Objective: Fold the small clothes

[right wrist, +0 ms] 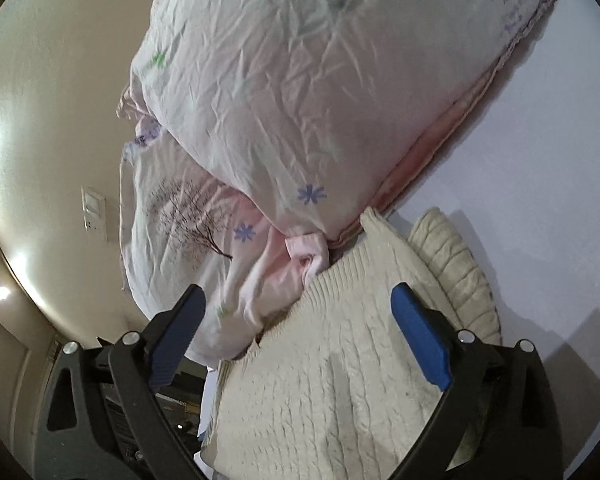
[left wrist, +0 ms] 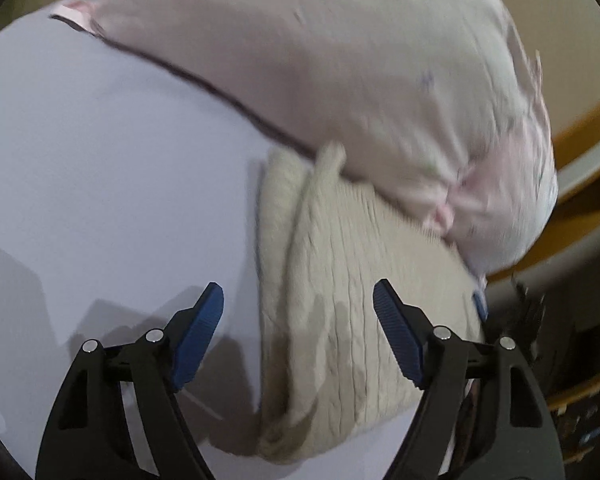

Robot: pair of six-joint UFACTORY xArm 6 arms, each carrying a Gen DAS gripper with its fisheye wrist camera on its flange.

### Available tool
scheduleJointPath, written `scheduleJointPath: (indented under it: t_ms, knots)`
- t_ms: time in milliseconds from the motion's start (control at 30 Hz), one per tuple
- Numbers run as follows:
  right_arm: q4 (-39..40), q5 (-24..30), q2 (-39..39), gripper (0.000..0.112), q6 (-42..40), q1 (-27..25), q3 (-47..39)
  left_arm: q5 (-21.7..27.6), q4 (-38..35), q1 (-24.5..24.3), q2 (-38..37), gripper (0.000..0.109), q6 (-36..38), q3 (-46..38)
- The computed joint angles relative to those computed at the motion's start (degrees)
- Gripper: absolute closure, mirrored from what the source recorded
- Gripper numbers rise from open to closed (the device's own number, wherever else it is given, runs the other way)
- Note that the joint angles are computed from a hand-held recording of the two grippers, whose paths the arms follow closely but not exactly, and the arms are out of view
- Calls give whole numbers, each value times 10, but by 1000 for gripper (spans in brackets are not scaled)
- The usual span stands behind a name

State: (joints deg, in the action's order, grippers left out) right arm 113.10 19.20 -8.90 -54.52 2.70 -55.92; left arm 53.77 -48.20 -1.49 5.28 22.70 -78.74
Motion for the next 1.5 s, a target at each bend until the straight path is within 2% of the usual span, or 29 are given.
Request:
scheduleJointPath:
  t_ms: [100, 167, 200, 233, 267, 367, 467, 600, 700, 767, 833, 900, 967, 1033, 1100, 1133, 1167, 1200, 1267, 1300, 1333, 1400, 1500]
  knots:
    - [15, 4, -1, 18, -23, 2, 2, 0, 10, -9, 2, 39, 0, 1]
    - [11, 12, -2, 18, -22, -1, 5, 16, -14, -5, 13, 56, -18, -7]
    - [12, 16, -3, 17, -23, -3, 7, 17, -28, -1, 15, 60, -23, -5]
    - [18, 23, -3, 16, -27, -5, 7, 26, -52, 4, 24, 75, -40, -7]
    - [21, 31, -5, 15, -30, -9, 9, 41, -78, 13, 32, 84, -49, -8]
    - [34, 60, -10, 15, -33, -21, 16, 69, -151, 35, 42, 89, -59, -6]
    - [43, 91, -16, 15, -32, -35, 23, 81, -214, 33, 26, 91, -38, -9]
    - [34, 99, -28, 15, -40, -40, 24, 77, -254, -23, 16, 92, -7, -59]
    - [44, 84, -45, 15, -59, -43, 30, 77, -278, -98, 51, 92, 19, -130]
    - [41, 36, -59, 15, -77, -41, 34, 65, -273, -166, 105, 92, 15, -194]
    - [23, -29, -69, 15, -79, -33, 35, 57, -232, -222, 183, 92, -26, -281]
    - [3, -57, -76, 15, -60, -34, 42, 94, -198, -249, 273, 92, -80, -391]
    - [-44, -58, -81, 15, -13, -42, 51, 173, -253, -256, 355, 92, -114, -487]
    - [-122, -40, -80, 14, 55, -48, 56, 199, -291, -253, 353, 90, -81, -489]
    - [-215, 3, -70, 14, 136, -59, 55, 163, -278, -244, 275, 76, 8, -407]
    - [-271, 19, -64, 14, 187, -61, 52, 132, -261, -240, 237, 53, 33, -364]
    - [-331, 40, -52, 14, 238, -64, 45, 92, -229, -237, 196, 35, 46, -319]
    - [-386, 54, -45, 14, 285, -67, 40, 33, -173, -232, 149, 31, 51, -264]
    - [-487, 89, -19, 14, 373, -67, 21, -35, -72, -223, 97, 28, 29, -201]
    - [-504, 99, -11, 14, 385, -66, 16, -54, -15, -218, 88, 26, 0, -185]
    - [-536, 109, -2, 14, 407, -64, 8, -56, 19, -214, 88, 24, -25, -179]
    - [-577, 111, 9, 14, 430, -58, 2, -19, 73, -200, 96, 24, -82, -183]
    - [-615, 98, 19, 13, 444, -45, 0, 25, 85, -195, 110, 24, -114, -185]
